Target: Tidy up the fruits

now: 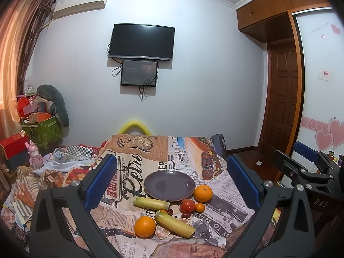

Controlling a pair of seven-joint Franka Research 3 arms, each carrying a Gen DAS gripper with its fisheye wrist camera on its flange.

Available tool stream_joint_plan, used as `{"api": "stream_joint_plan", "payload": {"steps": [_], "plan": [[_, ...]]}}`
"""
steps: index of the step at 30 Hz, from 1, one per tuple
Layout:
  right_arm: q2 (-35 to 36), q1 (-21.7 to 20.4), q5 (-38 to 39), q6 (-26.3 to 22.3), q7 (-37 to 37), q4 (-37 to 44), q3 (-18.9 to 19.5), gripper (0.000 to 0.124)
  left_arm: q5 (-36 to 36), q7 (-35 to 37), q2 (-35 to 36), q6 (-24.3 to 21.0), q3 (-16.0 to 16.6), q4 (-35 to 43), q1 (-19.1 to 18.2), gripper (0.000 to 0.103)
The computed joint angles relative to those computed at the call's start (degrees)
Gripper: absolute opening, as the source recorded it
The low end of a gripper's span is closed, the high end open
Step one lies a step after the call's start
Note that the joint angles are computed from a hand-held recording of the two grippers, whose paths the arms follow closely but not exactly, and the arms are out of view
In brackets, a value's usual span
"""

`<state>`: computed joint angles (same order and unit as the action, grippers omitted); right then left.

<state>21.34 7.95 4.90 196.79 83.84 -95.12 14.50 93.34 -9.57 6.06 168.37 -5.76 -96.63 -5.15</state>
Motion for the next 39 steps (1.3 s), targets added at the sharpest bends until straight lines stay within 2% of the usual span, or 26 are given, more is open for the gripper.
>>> {"api": "stream_joint_plan", "payload": {"steps": [15,20,23,25,28,31,33,35,39], "plan": [[0.7,0.2,-0.2,-0.8,-1.0,1.1,-0.1,0.103,0.3,0.1,0.3,-0.6,0.0,0.0,-0.2,0.103],[2.5,-4.1,-1.9,-3.0,-0.7,2.8,4.9,0.103,-0.4,1.3,1.2,-0.6,0.2,0.4,-0.1,0.098],[4.1,-6.7,-2.0,-5.2,-1.8,4.3,8.2,0.103,-4.6,5.2,2.2,0.3,0.6,0.7,0.1,0.088],[5.1,-5.9,-0.8,-6.8,-3.2,5.7,7.5,0.102,-8.9,8.9,3.3,0.7,1.0,1.0,0.3,0.086],[6.8,-5.7,0.5,-10.6,-5.9,8.1,7.7,0.091,-15.8,14.5,4.9,1.5,1.8,1.2,0.6,0.081],[9.0,-5.6,2.1,-15.1,-8.3,11.1,8.2,0.086,-25.2,23.2,6.9,1.0,2.3,1.5,0.9,0.078],[10.2,-4.5,2.9,-17.7,-9.5,13.0,7.0,0.08,-30.1,28.2,8.3,-0.1,2.6,2.0,0.9,0.076],[11.5,-3.2,3.6,-20.8,-10.6,15.1,5.6,0.073,-36.6,34.4,9.8,-1.7,2.1,2.7,1.3,0.072],[15.6,-3.1,6.2,-28.8,-15.4,21.4,7.0,0.066,-49.2,46.4,12.5,-3.0,0.2,3.1,3.7,0.065]]}}
